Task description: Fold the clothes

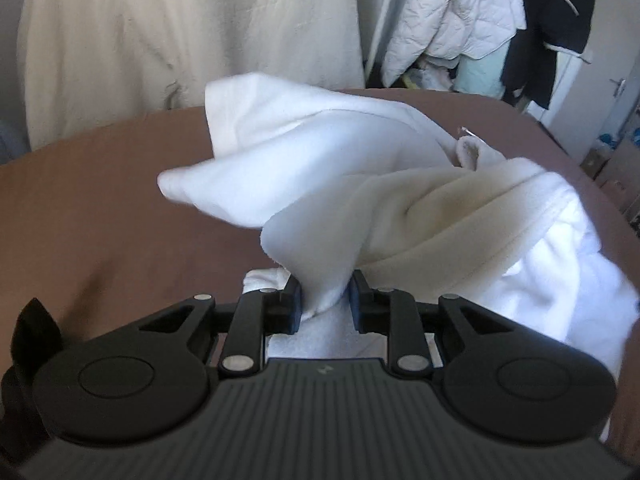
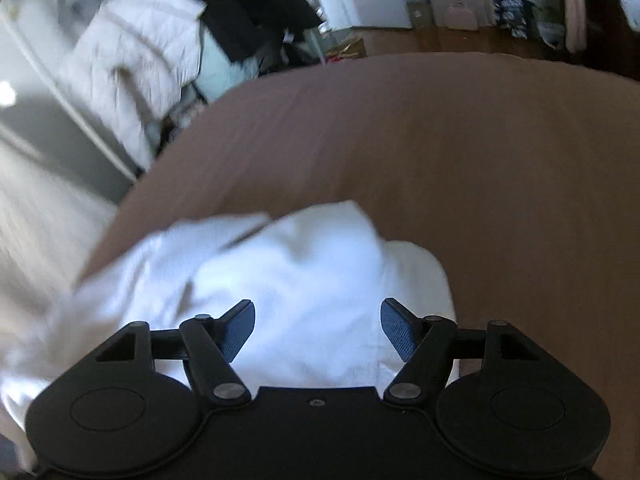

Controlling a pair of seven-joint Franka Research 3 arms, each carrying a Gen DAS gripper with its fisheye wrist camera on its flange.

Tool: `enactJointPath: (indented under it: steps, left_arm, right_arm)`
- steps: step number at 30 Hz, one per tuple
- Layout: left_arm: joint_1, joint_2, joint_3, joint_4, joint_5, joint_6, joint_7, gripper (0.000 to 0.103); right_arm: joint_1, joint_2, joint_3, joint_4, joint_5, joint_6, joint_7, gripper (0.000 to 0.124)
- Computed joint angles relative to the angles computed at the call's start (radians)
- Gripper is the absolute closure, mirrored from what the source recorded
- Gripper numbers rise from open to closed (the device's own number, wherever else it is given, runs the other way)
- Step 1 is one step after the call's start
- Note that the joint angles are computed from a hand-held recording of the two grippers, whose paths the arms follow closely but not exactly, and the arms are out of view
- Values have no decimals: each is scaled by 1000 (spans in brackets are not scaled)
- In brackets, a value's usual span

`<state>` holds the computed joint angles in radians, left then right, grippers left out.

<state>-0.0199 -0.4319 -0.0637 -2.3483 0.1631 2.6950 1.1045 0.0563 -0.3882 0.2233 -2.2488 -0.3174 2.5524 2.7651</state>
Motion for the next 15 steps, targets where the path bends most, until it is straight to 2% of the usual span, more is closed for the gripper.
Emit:
enactJointPath:
  steps: [3, 5, 7, 8, 9, 10, 11, 15]
  left_arm:
    - [163, -23, -152, 17, 259, -12, -186, 80]
    - [228, -51, -203, 11, 395, -29, -297, 82]
    - [274, -80, -226, 4, 496, -43, -386, 85]
    - [303, -95, -241, 5, 554, -51, -435, 85]
    - [327, -116, -255, 3, 609, -68, -476, 86]
    - [331, -136, -257, 2, 642, -99, -486, 86]
    - [316, -153, -239, 2, 646, -124, -473, 87]
    - [261, -222, -145, -10, 632, -145, -449, 87]
  right_arm:
    - [-7, -37, 3, -37, -9, 101, 32, 49]
    - [39, -27, -29, -66, 69, 237, -25, 49]
    - [136, 23, -88, -83, 199, 383, -145, 49]
    - [217, 50, -140, -87, 282, 445, -228, 49]
    - [300, 67, -195, -83, 358, 451, -316, 49]
    - [352, 86, -231, -64, 413, 435, -388, 49]
    - [369, 90, -238, -59, 440, 441, -429, 49]
    - [452, 76, -284, -64, 580, 488, -603, 49]
